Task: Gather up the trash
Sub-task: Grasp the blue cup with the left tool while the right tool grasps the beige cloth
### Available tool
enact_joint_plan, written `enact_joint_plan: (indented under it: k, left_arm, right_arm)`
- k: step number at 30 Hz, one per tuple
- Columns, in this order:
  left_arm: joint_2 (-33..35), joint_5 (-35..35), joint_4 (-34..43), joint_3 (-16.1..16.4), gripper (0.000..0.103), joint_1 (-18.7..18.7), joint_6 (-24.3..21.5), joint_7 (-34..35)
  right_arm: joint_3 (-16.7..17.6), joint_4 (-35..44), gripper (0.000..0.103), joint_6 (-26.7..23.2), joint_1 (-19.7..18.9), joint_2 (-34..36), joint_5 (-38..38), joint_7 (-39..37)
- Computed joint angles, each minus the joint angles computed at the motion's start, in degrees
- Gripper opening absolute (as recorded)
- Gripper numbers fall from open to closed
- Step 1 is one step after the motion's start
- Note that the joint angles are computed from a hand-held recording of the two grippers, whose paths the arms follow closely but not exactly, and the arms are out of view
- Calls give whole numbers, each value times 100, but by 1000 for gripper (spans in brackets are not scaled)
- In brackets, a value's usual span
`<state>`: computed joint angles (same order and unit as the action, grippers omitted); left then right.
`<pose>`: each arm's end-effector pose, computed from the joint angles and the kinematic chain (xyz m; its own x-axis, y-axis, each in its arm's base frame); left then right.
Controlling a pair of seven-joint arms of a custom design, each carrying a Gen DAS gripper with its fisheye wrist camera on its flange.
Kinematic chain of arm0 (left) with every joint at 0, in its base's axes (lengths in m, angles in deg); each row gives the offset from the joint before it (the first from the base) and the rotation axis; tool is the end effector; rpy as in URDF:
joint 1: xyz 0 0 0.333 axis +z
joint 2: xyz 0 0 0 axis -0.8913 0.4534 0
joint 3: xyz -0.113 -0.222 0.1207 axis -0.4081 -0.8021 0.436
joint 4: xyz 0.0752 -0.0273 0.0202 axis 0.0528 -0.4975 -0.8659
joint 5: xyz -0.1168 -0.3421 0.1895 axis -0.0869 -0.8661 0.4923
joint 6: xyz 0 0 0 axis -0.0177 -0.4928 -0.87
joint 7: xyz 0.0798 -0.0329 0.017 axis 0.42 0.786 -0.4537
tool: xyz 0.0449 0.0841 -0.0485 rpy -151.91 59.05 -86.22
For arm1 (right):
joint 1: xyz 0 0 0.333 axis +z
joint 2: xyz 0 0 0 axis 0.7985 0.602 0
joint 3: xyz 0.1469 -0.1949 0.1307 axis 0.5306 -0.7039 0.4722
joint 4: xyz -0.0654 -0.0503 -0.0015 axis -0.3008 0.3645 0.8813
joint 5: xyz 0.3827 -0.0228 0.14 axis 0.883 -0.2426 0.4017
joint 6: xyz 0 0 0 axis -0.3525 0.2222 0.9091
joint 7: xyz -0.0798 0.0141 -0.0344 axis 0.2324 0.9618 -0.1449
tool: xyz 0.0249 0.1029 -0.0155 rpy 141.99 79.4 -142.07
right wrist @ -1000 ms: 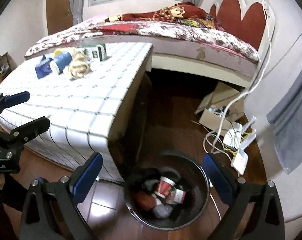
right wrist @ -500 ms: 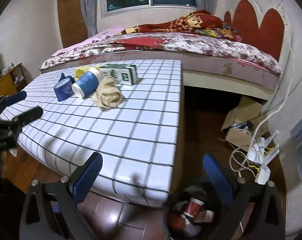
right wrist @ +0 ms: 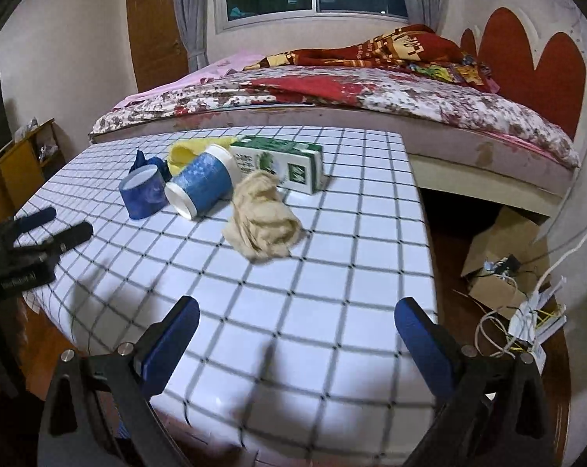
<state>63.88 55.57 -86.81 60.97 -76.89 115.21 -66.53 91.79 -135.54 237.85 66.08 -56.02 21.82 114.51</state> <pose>0.5557 -0.2724 0.5365 0.2684 -0.9624 -0.0422 -0.6008 -0.1330 -0.7883 0.6320 0.1652 0.5435 0.5199 -0.8525 -0.0540 -0.5681 -0.2979 -0.7672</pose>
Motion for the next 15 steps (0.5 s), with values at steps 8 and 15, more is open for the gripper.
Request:
enact_joint_plan:
  k: [8, 15]
  left_arm:
    - [437, -288, 315, 273, 100, 284, 277, 61]
    - [1024, -542, 878, 438, 100, 355, 577, 353]
  right_arm:
    - [-27, 1704, 102, -622, 284, 1364, -758, 714]
    - [-139, 3413, 94, -1289, 462, 2567, -1419, 1108]
